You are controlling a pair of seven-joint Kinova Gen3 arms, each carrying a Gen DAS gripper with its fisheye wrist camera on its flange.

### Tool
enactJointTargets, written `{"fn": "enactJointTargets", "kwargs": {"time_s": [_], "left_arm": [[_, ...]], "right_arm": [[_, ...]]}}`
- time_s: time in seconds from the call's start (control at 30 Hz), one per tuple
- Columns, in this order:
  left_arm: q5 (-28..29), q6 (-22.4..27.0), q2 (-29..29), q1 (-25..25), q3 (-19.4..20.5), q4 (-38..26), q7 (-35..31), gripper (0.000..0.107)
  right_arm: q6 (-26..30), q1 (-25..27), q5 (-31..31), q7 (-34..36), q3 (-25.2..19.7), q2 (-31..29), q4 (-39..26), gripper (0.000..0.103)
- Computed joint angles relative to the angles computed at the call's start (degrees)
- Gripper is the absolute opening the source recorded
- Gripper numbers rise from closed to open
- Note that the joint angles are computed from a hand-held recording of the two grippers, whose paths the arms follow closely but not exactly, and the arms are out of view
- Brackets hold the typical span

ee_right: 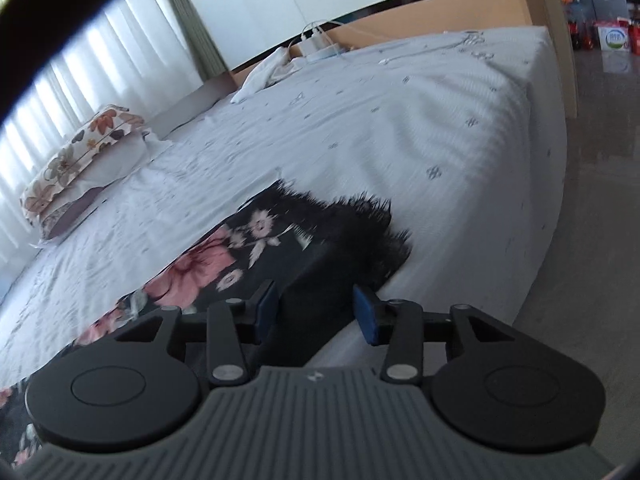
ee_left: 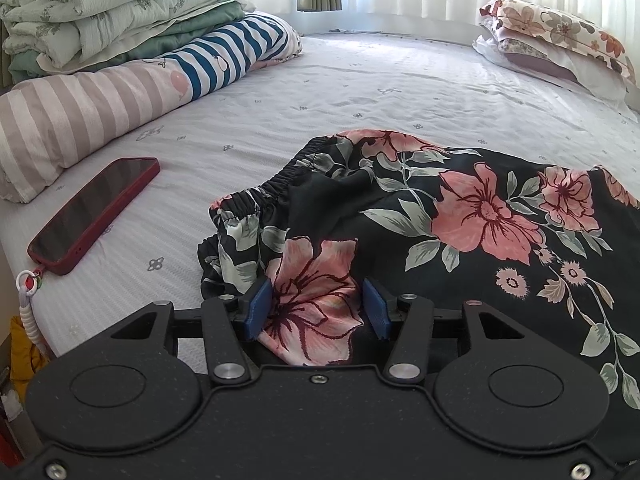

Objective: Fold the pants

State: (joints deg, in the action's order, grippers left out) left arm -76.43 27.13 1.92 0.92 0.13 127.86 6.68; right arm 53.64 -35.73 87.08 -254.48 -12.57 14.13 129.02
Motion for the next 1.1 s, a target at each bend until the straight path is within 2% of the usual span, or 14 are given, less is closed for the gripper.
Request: {"fn": "enactJointTargets", "kwargs": {"time_s": [0.2,0.33,0.47,0.6,0.67,0.73,0.8,0.9,0.97,1.0,1.03,1.1], "left_arm": [[0.13,-1.30,-0.45,-0.59,-0.29,0.30,-0.19,0.050],[-0.15,-0.54,-0.36,-0.36,0.09,0.35,0.50,0.050],[-0.91,0.08,-0.07,-0.05,0.28,0.41,1.17,0.050],[-1.78,0.36,0.18,0.18,0.23,0.48,1.65,0.051],[-1.81,0.33,0.18,0.20,0.19,0.47,1.72,0.051],[-1.80,0.31,0.19,0.21,0.16,0.46,1.65,0.051],[-1.42,0.29,0.25,0.20,0.15,0.34,1.20,0.051],[-0.98,0.51,0.48,0.30,0.14,0.07,0.69,0.051],[-0.69,0.78,0.49,0.48,0.18,-0.03,0.50,0.051],[-0.65,0.74,0.47,0.49,0.14,-0.02,0.45,0.051],[-0.57,0.82,0.54,0.54,0.14,-0.10,0.42,0.051],[-0.59,0.96,0.54,0.63,0.14,-0.09,0.52,0.051]], "right_arm": [[2.84,0.99,-0.62,5.10,1.86,2.48,-3.13,0.060],[5.04,-0.50,3.79,0.39,0.48,1.63,0.00,0.065],[6.00,-2.10,0.53,-2.93,-1.29,0.47,2.45,0.064],[8.98,-3.53,-4.44,4.45,-1.23,2.49,0.54,0.065],[8.53,-3.00,-6.20,6.29,-0.11,3.53,-0.69,0.072],[6.64,-2.39,-4.98,4.40,1.12,3.08,0.08,0.069],[7.26,-2.21,-3.46,2.15,1.26,3.60,0.59,0.067],[11.39,-3.46,-4.26,3.31,1.48,5.47,-0.45,0.067],[15.14,-5.02,-2.52,2.21,1.45,6.67,0.34,0.067],[16.01,-5.83,-1.02,2.09,2.01,6.85,0.99,0.068],[15.94,-5.68,0.37,2.91,2.18,6.85,1.36,0.076],[13.00,-2.47,3.93,5.14,1.31,5.85,2.01,0.077]]}}
